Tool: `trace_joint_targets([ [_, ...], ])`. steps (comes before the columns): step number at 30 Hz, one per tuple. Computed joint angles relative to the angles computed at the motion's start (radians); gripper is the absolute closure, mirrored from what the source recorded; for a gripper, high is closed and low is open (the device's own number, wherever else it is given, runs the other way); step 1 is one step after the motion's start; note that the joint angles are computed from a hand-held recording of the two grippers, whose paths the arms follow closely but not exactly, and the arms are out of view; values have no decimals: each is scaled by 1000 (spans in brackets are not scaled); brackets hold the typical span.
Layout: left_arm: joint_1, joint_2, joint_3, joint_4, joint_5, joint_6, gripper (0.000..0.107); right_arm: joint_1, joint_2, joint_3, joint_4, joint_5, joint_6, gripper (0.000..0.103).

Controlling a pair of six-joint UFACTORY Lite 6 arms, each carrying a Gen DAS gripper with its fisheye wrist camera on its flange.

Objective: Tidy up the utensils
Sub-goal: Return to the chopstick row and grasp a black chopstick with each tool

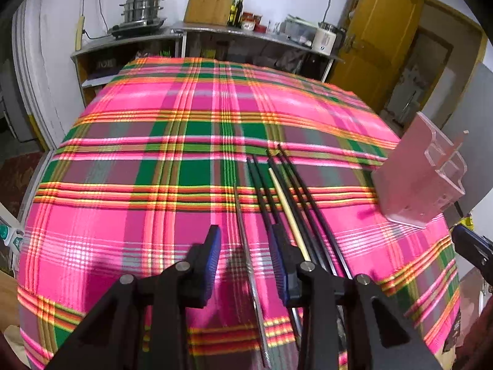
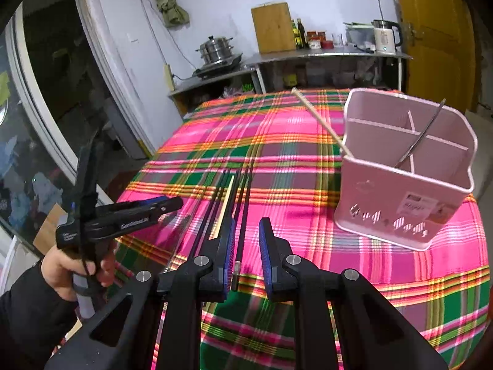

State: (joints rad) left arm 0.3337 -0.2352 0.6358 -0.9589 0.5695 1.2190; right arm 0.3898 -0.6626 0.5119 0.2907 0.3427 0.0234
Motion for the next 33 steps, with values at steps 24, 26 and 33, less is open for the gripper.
trace_joint_targets([
  [24,-126,303,156,-128,-183,126,102,84,563,237,369,-187,-361,87],
  [26,-97,304,161,-122,-166,131,102,78,596,265,436,-181,-431,87],
  [33,31,325,176,-132,-107,181,102,95,750,399,589,-166,-586,87],
])
